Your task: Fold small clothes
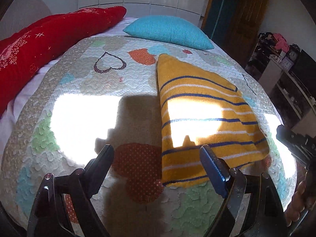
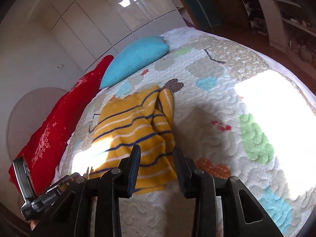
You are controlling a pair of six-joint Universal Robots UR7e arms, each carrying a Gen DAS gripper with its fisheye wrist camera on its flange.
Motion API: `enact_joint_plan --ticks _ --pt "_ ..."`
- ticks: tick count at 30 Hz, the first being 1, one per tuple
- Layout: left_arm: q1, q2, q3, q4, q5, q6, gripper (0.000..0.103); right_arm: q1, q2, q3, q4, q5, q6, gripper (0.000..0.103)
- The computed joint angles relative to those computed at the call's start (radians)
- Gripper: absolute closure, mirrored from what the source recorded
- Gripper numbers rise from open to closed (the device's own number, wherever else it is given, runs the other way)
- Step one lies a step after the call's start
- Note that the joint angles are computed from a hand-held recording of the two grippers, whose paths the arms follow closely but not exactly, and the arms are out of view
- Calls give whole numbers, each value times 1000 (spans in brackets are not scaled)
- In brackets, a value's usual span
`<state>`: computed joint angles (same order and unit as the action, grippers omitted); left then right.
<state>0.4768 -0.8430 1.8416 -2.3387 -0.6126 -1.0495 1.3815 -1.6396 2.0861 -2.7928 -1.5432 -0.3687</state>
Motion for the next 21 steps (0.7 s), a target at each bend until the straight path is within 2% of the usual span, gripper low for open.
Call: enact_joint_plan --ticks 1,4,7,9,11,14,18,21 --pt "-7 -2 9 -4 4 0 16 30 37 -22 -1 -14 -5 66" --pt "-31 -8 36 11 22 -21 16 109 186 -105 -25 -125 -25 66" --pt "-50 -24 67 37 34 -59 16 147 319 -180 -42 -244 -39 63" --pt "-61 -43 86 73 37 -101 15 161 361 -194 -91 -306 -68 62" --pt "-66 -66 108 92 42 -135 16 176 351 -183 -108 -336 -86 61" --pt "-70 -112 154 94 35 -211 15 199 308 -103 -228 -353 -149 61" --pt "-81 -159 213 60 17 -276 16 211 259 20 -334 -356 -238 58" --pt "-110 -180 217 166 51 -351 15 194 248 110 -414 -386 -283 54"
